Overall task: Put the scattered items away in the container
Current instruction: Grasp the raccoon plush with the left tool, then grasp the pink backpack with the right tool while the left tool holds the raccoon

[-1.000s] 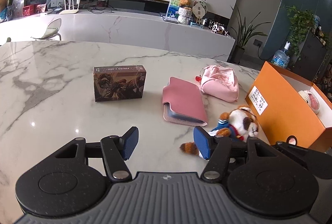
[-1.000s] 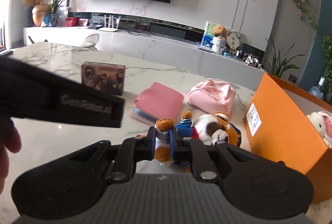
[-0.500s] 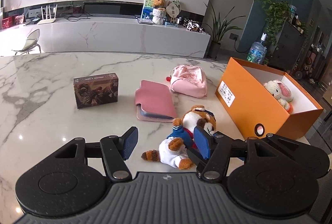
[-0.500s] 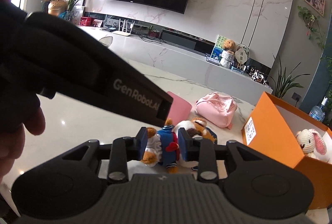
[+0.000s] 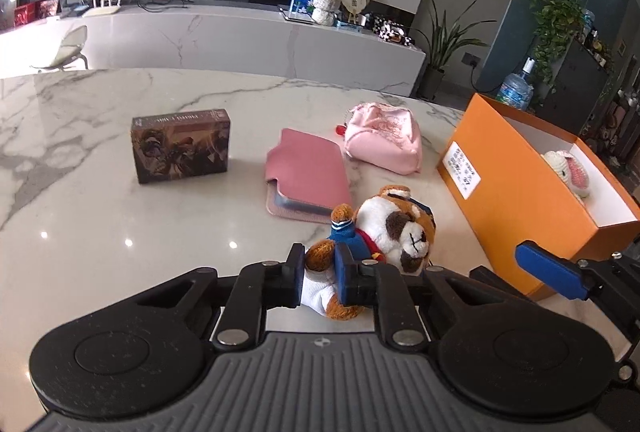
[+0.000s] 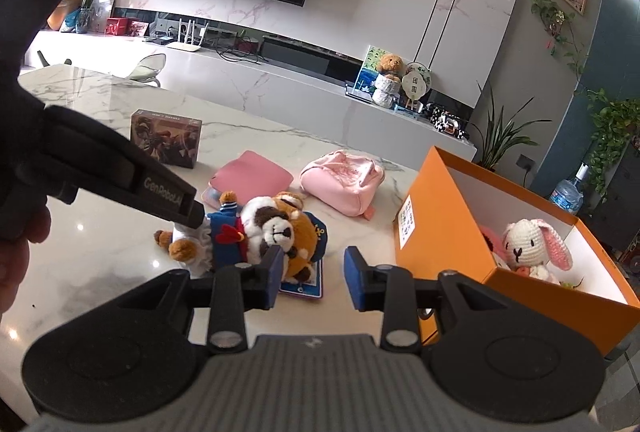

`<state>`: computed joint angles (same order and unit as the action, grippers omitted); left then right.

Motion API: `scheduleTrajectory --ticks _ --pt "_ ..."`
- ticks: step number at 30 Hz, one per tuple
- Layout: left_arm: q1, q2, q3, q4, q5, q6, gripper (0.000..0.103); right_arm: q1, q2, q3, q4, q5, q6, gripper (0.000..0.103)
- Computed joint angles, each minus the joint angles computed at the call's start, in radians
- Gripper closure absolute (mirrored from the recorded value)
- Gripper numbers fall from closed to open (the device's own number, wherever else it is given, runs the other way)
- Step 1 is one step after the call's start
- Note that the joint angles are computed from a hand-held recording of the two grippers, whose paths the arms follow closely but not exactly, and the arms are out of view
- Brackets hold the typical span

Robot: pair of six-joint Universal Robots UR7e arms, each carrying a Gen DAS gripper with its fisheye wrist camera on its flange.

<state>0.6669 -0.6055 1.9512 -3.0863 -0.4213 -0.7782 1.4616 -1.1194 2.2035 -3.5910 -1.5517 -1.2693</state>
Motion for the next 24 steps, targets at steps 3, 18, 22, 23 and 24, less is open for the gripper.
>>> scheduleTrajectory --ticks 3,18,22,23,24 --pt "0.010 -0.022 0.001 0.073 0.032 -0.053 0.086 0.008 0.014 -0.024 0.019 -0.007 0.023 0.067" --pt "0.092 -0.062 -0.107 0.268 0.092 0.032 0.086 0.096 0.276 -0.377 0.112 -0.112 0.165 0.067" --pt "0.114 -0.046 -0.137 0.222 0.090 0.106 0.086 0.109 0.350 -0.470 0.128 -0.126 0.174 0.061" --pt "0.118 -0.042 -0.143 0.210 0.090 0.124 0.086 0.110 0.364 -0.487 0.135 -0.126 0.171 0.058" --pt "0.121 -0.038 -0.148 0.197 0.089 0.142 0.086 0.111 0.379 -0.503 0.137 -0.125 0.164 0.058"
